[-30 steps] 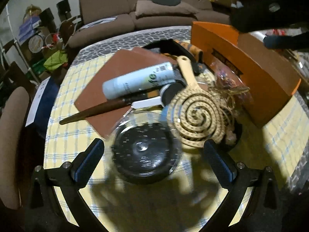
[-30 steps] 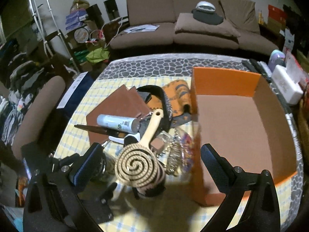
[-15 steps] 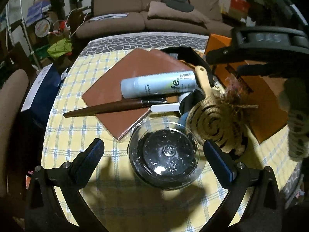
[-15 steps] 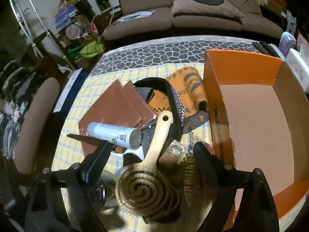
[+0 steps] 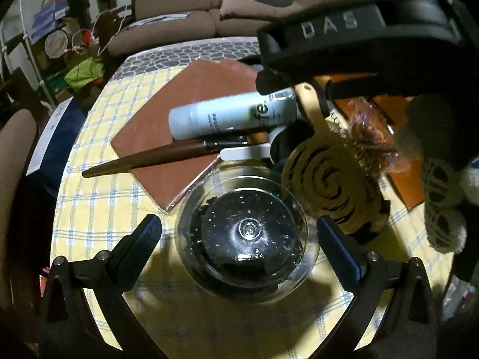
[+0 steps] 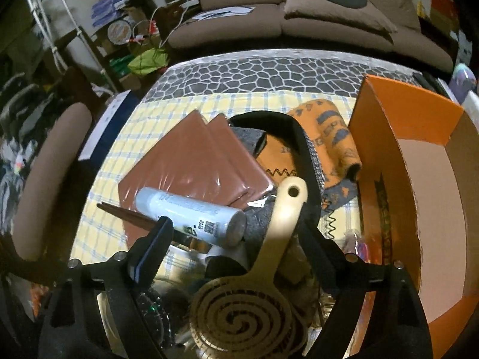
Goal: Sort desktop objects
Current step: 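Grasp the clear-lidded black container with the left tool while the right tool grasps the wooden hairbrush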
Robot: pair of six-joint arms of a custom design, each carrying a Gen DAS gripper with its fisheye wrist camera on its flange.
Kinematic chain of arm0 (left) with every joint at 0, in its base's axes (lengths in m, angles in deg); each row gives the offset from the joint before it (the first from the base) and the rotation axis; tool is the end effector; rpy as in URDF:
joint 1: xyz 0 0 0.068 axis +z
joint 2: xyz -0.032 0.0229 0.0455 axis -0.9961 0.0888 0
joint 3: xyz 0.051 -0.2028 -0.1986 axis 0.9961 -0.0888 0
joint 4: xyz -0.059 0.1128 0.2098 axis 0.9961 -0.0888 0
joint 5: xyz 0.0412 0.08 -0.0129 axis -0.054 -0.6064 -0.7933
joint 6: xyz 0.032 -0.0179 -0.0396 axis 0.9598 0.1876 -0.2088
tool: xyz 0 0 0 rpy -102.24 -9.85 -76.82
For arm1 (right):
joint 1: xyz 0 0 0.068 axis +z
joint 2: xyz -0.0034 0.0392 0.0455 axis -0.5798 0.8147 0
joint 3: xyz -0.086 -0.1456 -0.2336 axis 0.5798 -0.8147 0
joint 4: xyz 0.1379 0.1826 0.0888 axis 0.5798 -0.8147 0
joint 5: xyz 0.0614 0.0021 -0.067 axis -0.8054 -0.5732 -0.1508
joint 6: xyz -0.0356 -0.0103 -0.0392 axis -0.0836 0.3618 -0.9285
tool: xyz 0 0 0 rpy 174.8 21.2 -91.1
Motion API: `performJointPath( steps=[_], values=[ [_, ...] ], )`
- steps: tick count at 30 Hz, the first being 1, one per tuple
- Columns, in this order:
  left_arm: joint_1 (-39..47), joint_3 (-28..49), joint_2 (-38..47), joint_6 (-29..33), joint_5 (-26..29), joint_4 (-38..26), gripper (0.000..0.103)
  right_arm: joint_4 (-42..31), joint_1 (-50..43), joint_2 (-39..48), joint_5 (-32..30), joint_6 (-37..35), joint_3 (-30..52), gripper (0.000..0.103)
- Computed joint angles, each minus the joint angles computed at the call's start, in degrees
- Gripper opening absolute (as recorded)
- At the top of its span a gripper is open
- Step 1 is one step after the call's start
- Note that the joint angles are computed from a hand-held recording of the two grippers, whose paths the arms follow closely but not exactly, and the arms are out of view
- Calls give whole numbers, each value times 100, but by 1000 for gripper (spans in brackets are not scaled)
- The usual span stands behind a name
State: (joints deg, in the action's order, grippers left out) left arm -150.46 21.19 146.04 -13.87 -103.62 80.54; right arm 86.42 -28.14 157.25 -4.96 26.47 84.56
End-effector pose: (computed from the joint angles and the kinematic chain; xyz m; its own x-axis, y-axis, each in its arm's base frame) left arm 0.1001 -0.1725 0.0782 -0.7936 -0.2225 -0.5663 -0.2522 0.9673 -0.0266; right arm 0.2583 0.0484 0.1085 -0.6988 -0.4960 -0.5154 -0.6545 0.7341 0.1808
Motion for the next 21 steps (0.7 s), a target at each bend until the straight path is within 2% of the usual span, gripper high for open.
performJointPath(
  steps=[3,5,9,11,12,18,21],
  values=[
    [35,134,216,-7,-38,-146,103,-118,-14,64,99,16,84,88],
    [93,23,179,35,-6,45,103,-216,-114,125,242,30,174,88],
    [127,-263,6,58,70,522,91,-604,-411,446,111,115,573,88],
    [77,-294,-60,73,42,568,86,-804,-498,612,55,106,729,81],
    [49,-266,-61,60,13,517,84,-844,-512,670,73,112,766,81],
    [51,-177,-6,56,5,421,86,-1117,-542,811,-86,41,900,69],
    [108,-213,-5,129,31,529,86,-1395,-576,911,-274,-42,1023,53]
  ],
)
